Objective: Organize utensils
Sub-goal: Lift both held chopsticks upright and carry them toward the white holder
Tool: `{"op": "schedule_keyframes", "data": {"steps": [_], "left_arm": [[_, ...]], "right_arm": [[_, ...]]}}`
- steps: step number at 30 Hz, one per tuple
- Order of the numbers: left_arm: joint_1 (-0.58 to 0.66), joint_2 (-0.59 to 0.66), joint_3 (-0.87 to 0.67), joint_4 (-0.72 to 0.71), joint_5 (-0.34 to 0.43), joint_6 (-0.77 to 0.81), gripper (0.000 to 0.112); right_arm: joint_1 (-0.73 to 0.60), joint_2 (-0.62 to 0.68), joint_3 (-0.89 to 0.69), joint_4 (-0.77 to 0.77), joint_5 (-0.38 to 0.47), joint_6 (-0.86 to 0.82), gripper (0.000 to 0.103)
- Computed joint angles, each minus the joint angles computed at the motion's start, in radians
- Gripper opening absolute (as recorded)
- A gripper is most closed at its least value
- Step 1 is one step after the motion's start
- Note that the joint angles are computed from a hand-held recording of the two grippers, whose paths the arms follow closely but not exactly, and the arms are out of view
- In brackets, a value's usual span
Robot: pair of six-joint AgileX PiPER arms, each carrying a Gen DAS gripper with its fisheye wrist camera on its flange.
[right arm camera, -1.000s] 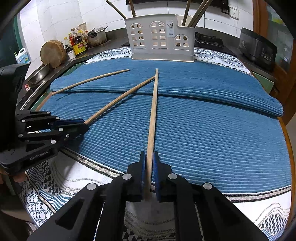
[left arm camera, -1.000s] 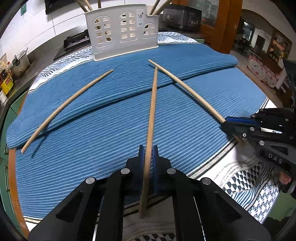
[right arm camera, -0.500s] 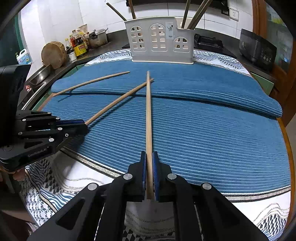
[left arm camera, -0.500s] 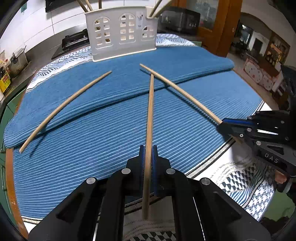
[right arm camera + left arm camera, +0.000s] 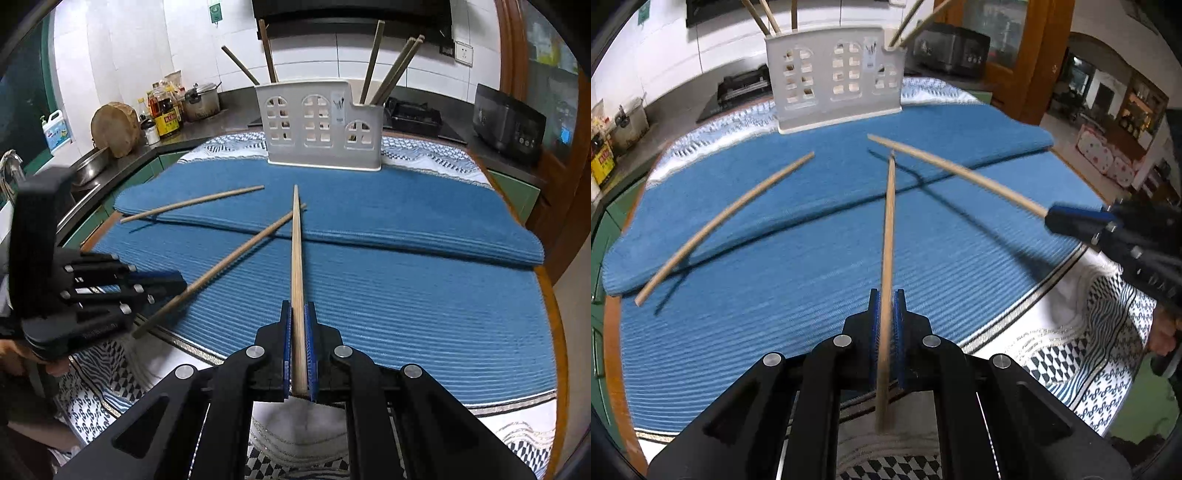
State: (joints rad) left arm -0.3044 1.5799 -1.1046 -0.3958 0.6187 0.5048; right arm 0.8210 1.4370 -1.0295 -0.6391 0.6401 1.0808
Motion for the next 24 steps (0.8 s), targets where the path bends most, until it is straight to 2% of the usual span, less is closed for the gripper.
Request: {"op": "schedule_keyframes", "data": {"steps": [2, 5, 8, 11, 18, 20, 22, 24], "left_arm": [[0.002, 0.004, 0.004, -0.015, 0.005, 0.019, 0.01], [0.004, 0.011, -0.008, -0.015, 0.02, 0.019, 0.011], [0.006, 0.018, -0.021, -0.014, 0.047, 0.013, 0.02], [-0.002, 0.026, -0.015, 0.014, 0.051, -0.005, 0.021], [-0.023, 0.048, -0.078, 0.105, 0.129, -0.035, 0.019], [-0.037, 0.065, -0.117, 0.149, 0.173, -0.052, 0.018], [-0.044, 0.094, -0.174, 0.18, 0.234, -0.059, 0.015], [-0.055, 0.118, -0.221, 0.221, 0.278, -0.076, 0.006]], "right_arm": [[-0.001, -0.007, 0.001, 0.001, 0.0, -0.002, 0.007], [-0.004, -0.015, -0.008, 0.004, 0.007, -0.013, 0.007], [-0.006, -0.021, -0.02, 0.001, 0.014, -0.019, 0.007], [-0.001, -0.025, -0.024, -0.006, 0.017, -0.02, 0.007], [-0.002, -0.026, -0.036, 0.003, 0.019, -0.038, 0.007], [-0.006, -0.028, -0.037, 0.008, 0.015, -0.045, 0.007], [-0.001, -0.025, -0.041, 0.004, 0.016, -0.044, 0.007], [0.004, -0.028, -0.043, -0.005, 0.02, -0.04, 0.007]]}}
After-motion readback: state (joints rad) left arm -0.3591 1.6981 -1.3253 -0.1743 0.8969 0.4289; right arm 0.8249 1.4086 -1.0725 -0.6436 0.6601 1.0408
